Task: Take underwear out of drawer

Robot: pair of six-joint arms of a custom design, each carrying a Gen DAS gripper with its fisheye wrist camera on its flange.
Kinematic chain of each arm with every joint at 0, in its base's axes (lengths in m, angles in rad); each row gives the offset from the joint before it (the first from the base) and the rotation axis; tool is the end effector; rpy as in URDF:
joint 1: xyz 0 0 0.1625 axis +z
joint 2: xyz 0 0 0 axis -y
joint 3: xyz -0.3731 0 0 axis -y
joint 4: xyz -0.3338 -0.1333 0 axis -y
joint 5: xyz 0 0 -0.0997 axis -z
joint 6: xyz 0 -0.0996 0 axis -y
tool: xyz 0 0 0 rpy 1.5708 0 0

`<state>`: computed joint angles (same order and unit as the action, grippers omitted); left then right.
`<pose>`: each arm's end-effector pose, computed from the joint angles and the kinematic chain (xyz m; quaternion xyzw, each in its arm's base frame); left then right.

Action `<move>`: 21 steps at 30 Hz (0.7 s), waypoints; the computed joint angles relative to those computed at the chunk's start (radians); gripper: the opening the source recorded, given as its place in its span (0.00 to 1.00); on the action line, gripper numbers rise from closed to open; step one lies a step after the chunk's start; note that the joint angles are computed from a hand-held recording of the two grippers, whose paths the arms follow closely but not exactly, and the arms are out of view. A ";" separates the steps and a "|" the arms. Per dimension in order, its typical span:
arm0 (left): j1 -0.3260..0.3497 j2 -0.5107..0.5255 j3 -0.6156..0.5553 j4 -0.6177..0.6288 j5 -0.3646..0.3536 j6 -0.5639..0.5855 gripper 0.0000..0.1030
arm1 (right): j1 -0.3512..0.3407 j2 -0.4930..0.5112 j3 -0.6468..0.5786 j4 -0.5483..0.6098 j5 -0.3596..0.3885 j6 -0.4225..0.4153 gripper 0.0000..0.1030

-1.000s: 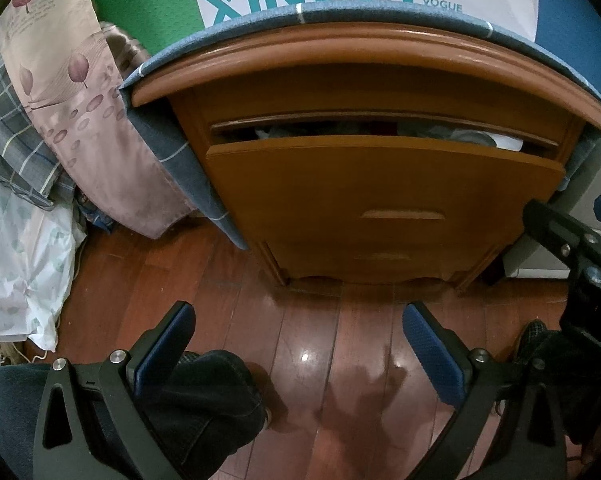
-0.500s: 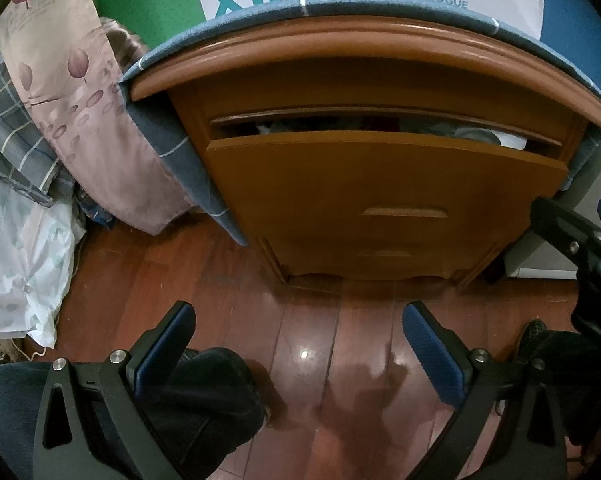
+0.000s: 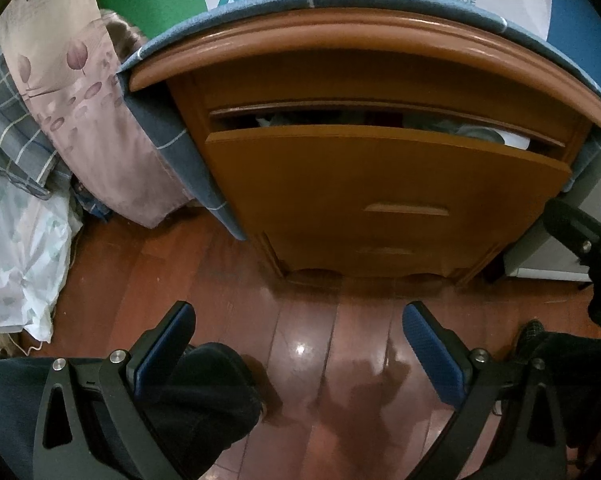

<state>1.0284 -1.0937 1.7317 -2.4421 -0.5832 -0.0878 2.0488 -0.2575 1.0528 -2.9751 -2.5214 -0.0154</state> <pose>-0.0981 -0.5821 0.2648 0.1433 0.8645 -0.2433 0.4158 0.3727 -0.6058 0.0287 0.0741 -0.8561 0.3596 0.3638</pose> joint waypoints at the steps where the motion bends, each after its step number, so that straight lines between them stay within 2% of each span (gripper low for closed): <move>1: 0.000 0.001 0.001 -0.005 0.001 0.004 1.00 | -0.002 -0.005 0.006 0.000 0.003 0.007 0.93; 6: 0.005 -0.004 -0.020 0.016 -0.030 -0.010 1.00 | -0.007 -0.029 0.037 -0.021 0.009 0.023 0.93; 10: 0.021 -0.021 -0.049 0.001 -0.100 -0.039 1.00 | -0.013 -0.054 0.072 -0.041 0.010 0.037 0.93; 12: 0.035 -0.030 -0.065 0.001 -0.156 -0.078 1.00 | -0.016 -0.067 0.093 -0.053 0.011 0.046 0.93; 15: 0.083 -0.027 -0.105 -0.012 -0.312 -0.184 1.00 | -0.023 -0.095 0.131 -0.068 0.017 0.078 0.93; 17: 0.103 -0.014 -0.121 -0.033 -0.367 -0.231 1.00 | -0.028 -0.106 0.146 -0.066 0.021 0.098 0.93; 19: 0.123 0.002 -0.126 -0.105 -0.419 -0.272 1.00 | -0.033 -0.113 0.151 -0.055 0.032 0.115 0.93; 21: 0.137 0.020 -0.152 -0.112 -0.462 -0.300 1.00 | -0.033 -0.111 0.146 -0.048 0.034 0.115 0.93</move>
<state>1.1650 -1.0738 1.5797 -2.5543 -1.0452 -0.3880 2.0159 -0.3682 1.1991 -3.0235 -2.4875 0.0994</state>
